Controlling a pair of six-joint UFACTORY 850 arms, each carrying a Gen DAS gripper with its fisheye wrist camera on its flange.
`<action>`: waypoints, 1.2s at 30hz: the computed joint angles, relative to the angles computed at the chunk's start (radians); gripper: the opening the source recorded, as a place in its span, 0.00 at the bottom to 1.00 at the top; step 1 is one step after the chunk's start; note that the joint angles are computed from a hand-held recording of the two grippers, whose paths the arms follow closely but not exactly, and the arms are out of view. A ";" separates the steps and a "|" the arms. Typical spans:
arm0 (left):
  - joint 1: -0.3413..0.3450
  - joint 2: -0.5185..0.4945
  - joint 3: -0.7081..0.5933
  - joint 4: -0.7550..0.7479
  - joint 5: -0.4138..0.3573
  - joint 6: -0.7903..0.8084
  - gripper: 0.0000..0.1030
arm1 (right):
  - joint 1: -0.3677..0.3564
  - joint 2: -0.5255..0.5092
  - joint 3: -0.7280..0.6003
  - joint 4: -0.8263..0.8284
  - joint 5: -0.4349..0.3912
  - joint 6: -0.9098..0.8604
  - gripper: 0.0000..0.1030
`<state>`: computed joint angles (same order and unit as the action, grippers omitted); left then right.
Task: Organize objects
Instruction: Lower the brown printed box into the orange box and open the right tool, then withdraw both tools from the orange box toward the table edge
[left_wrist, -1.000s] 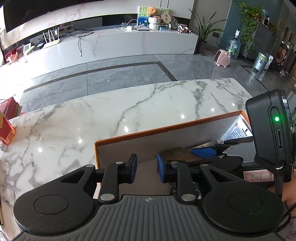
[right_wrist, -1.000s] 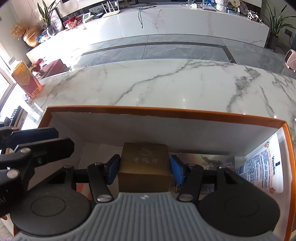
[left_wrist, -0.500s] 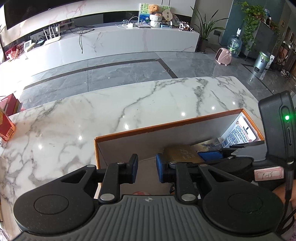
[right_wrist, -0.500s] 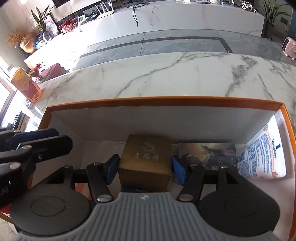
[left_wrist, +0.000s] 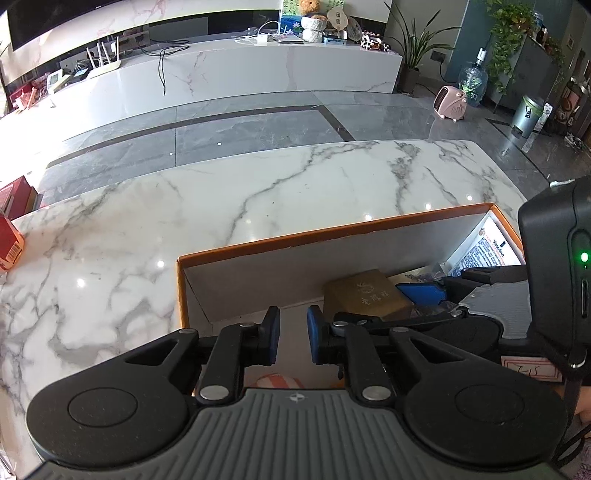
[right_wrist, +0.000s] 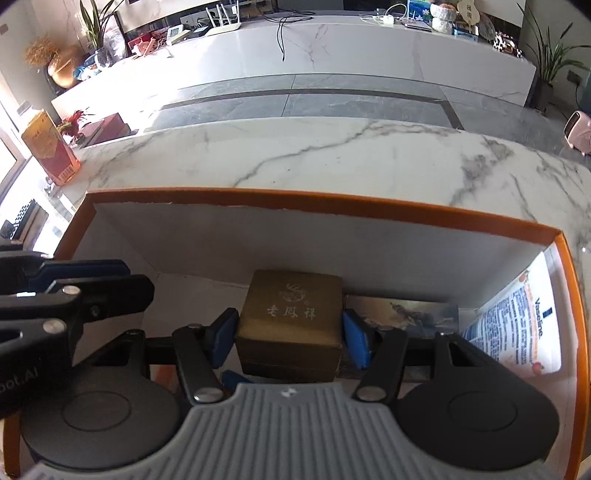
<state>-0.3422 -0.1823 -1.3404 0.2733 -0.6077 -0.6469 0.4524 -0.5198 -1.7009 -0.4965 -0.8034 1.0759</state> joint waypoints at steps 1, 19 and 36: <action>0.005 0.001 0.001 -0.014 0.001 0.005 0.18 | 0.001 -0.007 -0.010 0.001 -0.007 -0.003 0.62; 0.017 0.002 0.008 -0.102 0.036 0.031 0.15 | -0.057 0.061 0.071 0.219 0.104 -0.078 0.63; 0.028 -0.111 -0.047 -0.368 0.039 0.157 0.14 | -0.096 0.154 0.188 0.347 0.157 -0.097 0.18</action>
<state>-0.3138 -0.2934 -1.3870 -0.0945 -0.5687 -0.4897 0.3566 -0.3658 -1.5131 -0.1492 -0.6462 0.9787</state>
